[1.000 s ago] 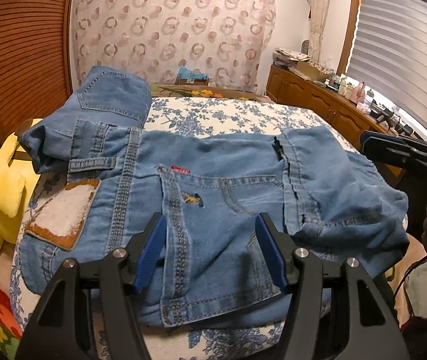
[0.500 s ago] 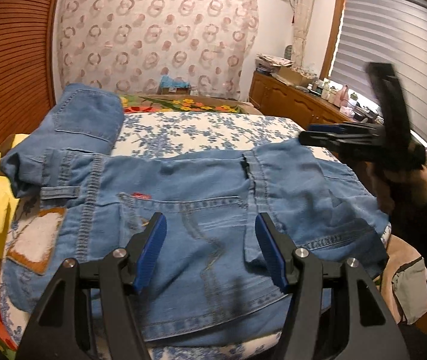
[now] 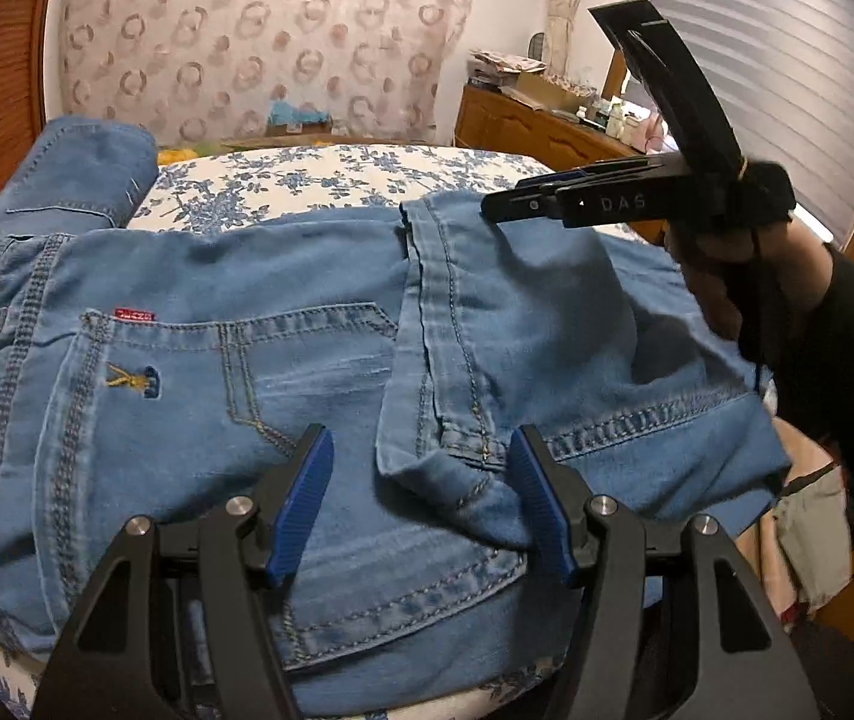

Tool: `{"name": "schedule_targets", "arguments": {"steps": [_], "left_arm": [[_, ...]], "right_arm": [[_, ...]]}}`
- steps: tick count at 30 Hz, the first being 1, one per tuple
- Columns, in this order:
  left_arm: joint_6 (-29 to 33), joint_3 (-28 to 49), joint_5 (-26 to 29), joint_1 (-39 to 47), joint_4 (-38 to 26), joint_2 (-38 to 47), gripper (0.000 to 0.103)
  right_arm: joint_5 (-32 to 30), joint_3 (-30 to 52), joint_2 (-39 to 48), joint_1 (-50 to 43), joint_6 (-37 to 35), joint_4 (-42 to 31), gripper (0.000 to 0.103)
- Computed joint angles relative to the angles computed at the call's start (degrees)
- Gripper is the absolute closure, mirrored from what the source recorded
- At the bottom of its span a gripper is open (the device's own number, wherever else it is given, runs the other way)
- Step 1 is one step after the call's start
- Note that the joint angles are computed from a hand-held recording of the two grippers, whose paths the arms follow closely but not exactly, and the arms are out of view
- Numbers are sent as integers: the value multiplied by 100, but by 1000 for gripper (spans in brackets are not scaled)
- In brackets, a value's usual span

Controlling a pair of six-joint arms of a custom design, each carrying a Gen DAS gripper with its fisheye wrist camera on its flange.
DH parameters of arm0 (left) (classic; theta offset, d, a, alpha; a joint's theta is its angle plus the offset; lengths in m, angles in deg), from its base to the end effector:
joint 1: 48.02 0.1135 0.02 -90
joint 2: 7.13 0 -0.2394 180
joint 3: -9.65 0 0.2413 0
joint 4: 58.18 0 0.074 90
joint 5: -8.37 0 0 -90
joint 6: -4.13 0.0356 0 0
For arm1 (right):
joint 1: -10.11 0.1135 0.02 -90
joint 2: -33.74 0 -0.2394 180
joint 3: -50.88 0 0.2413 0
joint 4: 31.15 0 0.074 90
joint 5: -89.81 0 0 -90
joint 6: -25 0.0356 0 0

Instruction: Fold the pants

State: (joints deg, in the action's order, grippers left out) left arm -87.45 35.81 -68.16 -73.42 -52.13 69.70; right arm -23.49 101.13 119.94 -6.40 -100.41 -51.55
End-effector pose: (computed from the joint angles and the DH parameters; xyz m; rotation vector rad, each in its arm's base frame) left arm 0.1732 -0.0914 0.0837 0.6052 2.3011 -0.5047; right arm 0.2519 -0.0600 0.1219 -0.5508 2.3826 0.1294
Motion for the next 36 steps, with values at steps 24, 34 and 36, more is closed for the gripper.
{"name": "schedule_targets", "arguments": {"steps": [24, 34, 36], "left_arm": [[-168, -598, 553, 322, -209, -1457, 93], [-74, -664, 678, 443, -559, -1931, 94], [-55, -669, 702, 485, -480, -1839, 94]], "right_arm": [[-266, -410, -406, -211, 215, 649, 103], [-417, 251, 454, 259, 425, 361, 61], [-527, 317, 523, 294, 306, 182, 60]]}}
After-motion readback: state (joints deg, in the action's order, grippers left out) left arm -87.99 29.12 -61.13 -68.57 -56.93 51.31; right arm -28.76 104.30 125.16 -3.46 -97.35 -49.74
